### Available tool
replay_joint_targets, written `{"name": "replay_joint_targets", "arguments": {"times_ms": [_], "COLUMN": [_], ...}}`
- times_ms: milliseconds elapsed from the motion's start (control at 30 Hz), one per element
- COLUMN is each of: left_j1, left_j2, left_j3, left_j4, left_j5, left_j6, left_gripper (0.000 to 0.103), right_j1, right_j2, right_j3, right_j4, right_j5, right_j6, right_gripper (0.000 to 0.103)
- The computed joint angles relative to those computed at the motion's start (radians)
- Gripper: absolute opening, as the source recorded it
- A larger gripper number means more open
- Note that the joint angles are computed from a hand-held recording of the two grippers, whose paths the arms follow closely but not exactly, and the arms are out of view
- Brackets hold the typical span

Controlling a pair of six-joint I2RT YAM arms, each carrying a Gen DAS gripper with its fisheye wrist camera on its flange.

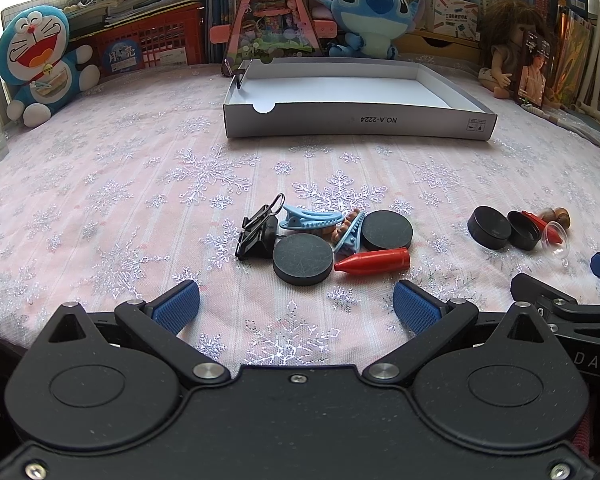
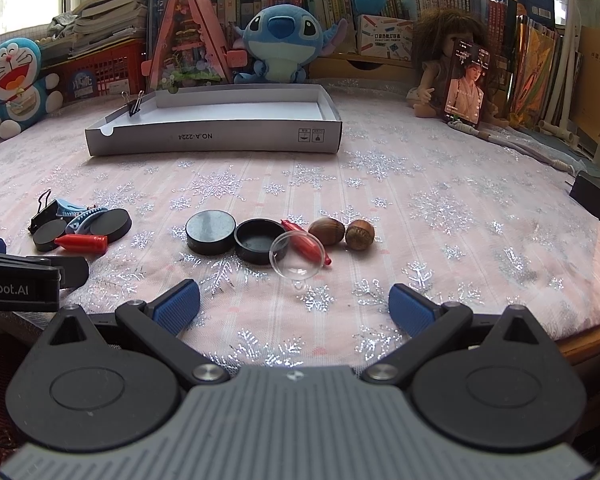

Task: Organize rigid objects
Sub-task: 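Move the left gripper to the red crayon while the right gripper approaches the clear dome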

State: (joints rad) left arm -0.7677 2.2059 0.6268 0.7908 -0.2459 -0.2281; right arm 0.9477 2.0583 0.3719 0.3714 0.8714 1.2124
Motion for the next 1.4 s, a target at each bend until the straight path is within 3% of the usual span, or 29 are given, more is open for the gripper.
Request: {"name": "replay_joint_targets", "arguments": {"times_ms": [300,467,633,767,800,833,900,1067,1133,1233,1400], "left_j1": [0.017,0.026,0.023,0.021,0.02,0.022,0.032,0.056,0.043,0.012,-0.011], "left_j2": [0.001,-0.004,-0.041,-0.049,-0.044,-0.041,-0.043,-0.05,-0.045,-0.025,0.01], "left_j3": [-0.039,-0.056,-0.109,-0.138,-0.138,-0.136,-0.141,-0.174,-0.159,-0.132,-0.099], "left_j4": [0.069,0.088,0.145,0.197,0.206,0.208,0.218,0.29,0.278,0.267,0.274], "left_j5": [0.02,0.05,0.108,0.152,0.152,0.153,0.173,0.29,0.274,0.196,0.135], "left_j6": [0.03,0.041,0.071,0.076,0.076,0.075,0.064,0.081,0.083,0.079,0.08], "left_gripper": [0.103,0.098,0.077,0.072,0.064,0.05,0.04,0.04,0.041,0.043,0.059], "right_j1": [0.032,0.064,0.072,0.061,0.054,0.047,0.038,0.029,0.026,0.02,0.003], "right_j2": [0.034,0.07,0.068,0.064,0.065,0.067,0.069,0.079,0.087,0.095,0.109], "right_j3": [0.029,0.02,-0.02,-0.032,-0.036,-0.041,-0.051,-0.057,-0.059,-0.063,-0.069], "right_j4": [-0.042,0.011,0.1,0.117,0.125,0.141,0.164,0.191,0.215,0.25,0.308], "right_j5": [0.034,0.087,0.127,0.136,0.133,0.129,0.127,0.131,0.128,0.123,0.114], "right_j6": [0.068,0.071,0.074,0.062,0.059,0.054,0.055,0.059,0.052,0.027,-0.011], "right_gripper": [0.103,0.101,0.088,0.081,0.079,0.076,0.072,0.06,0.053,0.05,0.05]}}
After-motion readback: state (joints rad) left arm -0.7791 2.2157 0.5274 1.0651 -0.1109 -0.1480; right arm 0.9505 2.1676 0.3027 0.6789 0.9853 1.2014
